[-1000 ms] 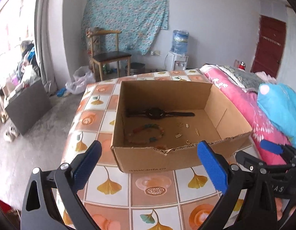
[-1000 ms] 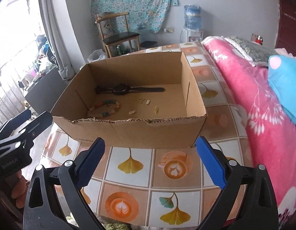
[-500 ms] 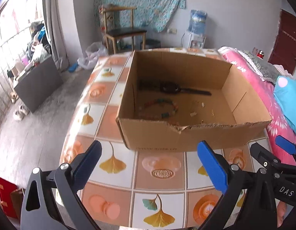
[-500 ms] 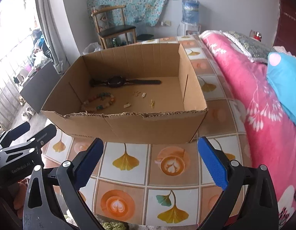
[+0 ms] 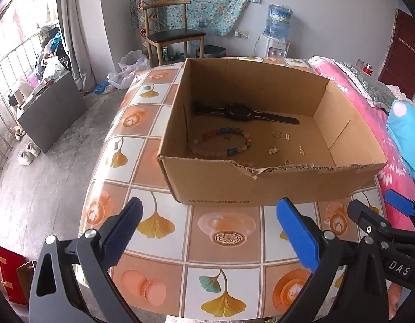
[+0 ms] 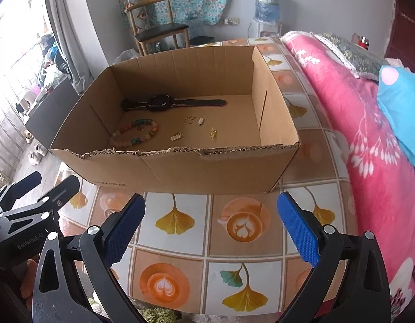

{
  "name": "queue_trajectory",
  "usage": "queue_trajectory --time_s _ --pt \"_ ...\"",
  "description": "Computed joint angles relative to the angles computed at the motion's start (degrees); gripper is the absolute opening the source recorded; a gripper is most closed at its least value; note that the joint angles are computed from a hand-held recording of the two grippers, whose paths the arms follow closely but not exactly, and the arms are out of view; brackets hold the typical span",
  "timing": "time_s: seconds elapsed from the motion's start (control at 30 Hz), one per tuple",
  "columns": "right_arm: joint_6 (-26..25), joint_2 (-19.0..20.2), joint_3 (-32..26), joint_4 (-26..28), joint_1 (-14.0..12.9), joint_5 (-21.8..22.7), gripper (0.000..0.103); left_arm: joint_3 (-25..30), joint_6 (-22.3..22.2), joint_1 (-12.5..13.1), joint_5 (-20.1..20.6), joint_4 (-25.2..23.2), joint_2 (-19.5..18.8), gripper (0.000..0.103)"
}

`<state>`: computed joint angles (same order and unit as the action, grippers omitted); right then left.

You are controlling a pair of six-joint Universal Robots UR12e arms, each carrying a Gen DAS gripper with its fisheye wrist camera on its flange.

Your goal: Organize jewelry

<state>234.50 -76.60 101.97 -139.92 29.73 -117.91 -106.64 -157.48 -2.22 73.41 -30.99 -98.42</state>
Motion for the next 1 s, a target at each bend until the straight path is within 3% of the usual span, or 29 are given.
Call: queue_trajectory --time_s 1.0 --pt "0.5 -0.1 0.0 0.6 0.0 0.2 0.095 0.1 0.6 0.1 -0.9 -2.1 0.1 0.098"
